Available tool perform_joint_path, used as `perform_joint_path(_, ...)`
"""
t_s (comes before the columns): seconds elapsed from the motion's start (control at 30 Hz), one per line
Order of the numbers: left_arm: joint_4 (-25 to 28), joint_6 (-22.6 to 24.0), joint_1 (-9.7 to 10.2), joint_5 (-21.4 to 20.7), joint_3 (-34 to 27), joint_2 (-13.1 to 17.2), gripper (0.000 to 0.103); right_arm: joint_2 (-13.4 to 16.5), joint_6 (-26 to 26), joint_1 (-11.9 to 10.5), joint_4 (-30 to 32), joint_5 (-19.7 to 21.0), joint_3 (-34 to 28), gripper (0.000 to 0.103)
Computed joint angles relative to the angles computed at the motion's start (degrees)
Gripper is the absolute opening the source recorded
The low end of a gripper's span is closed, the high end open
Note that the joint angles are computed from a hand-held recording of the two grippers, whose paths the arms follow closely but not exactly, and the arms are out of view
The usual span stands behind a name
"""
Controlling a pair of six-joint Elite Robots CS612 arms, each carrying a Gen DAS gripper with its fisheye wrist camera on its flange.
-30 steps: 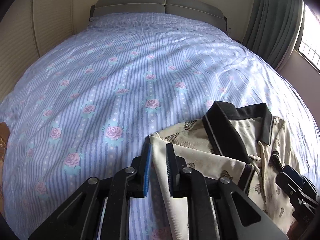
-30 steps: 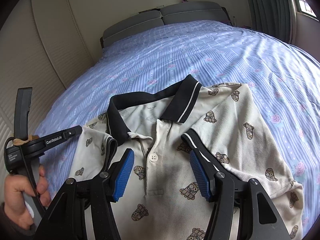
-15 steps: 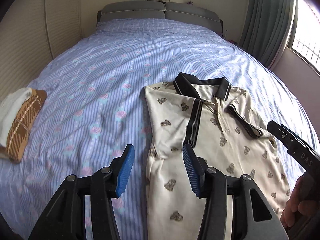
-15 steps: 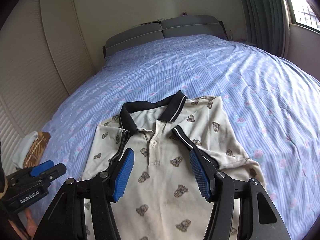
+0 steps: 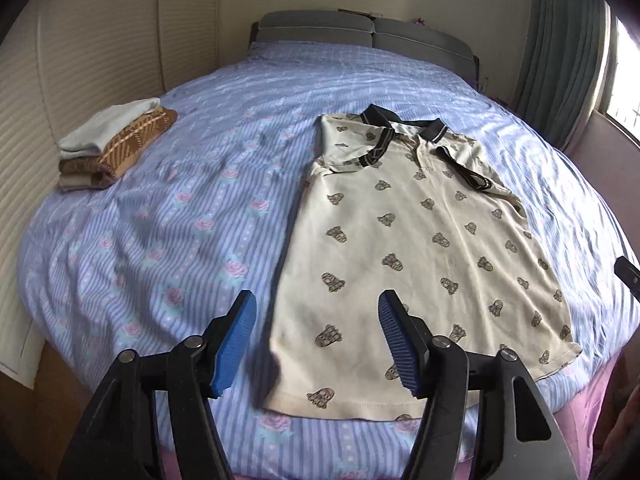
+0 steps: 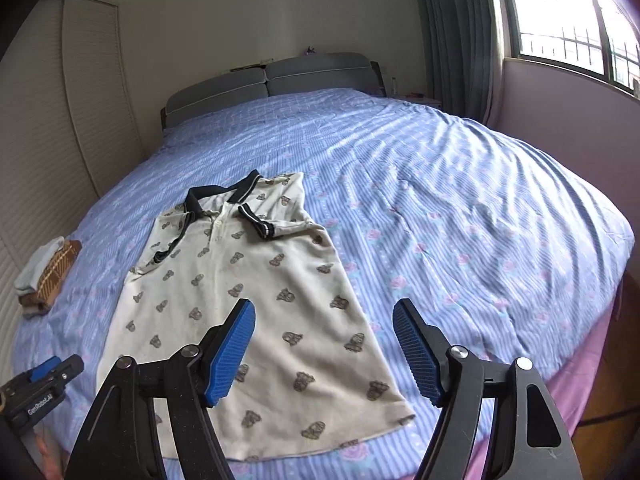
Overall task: Fold small clothes
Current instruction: 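Move both grippers to the shirt hem and close them on its corners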
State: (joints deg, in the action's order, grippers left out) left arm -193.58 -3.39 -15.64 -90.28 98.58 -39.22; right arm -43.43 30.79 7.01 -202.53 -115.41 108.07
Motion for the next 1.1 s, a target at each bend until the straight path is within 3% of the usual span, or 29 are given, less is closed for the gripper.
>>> perform_joint_path(0.13,-0.2,-1.5,0.07,1.6,1.0,0.5,0.067,0.6,4.1,0.2,-0.8,-2.7,2.7,0.074)
perform_joint_path(0.2,-0.2,-2.0,-0.02,2.9,1.3,0.8,0.067,0.9,6.3,0.2,2.1,-3.4,3.0,0.074)
perform_joint_path(0.33,1.6,-3.1,0.03,3.2,1.5,1.2,0.067,1.6,12.6,-0.5,3.6,0.1,4.0,0.074)
perform_joint_path(0.7,3.8,-4.1,0.16,1.7,1.0,2.4,0.067,2.5,15.8,-1.7,7.6,3.5,3.2,0.070)
perform_joint_path(0.87,4.9,-5.9,1.00,-0.7,0.4,2.9,0.059,2.8,16.9,-2.5,8.6,6.3,3.0,0.056)
perform_joint_path(0.93,5.4,-5.9,1.11,-1.2,0.2,2.9,0.056,2.9,17.3,-2.7,8.7,7.1,3.0,0.055)
perform_joint_path(1.0,5.7,-5.7,1.18,-1.8,0.1,3.0,0.045,3.0,17.3,-2.8,8.6,7.6,2.9,0.055)
perform_joint_path(1.1,5.9,-6.4,1.33,-1.9,0.2,3.0,0.037,3.2,16.9,-3.1,8.7,8.7,2.6,0.055)
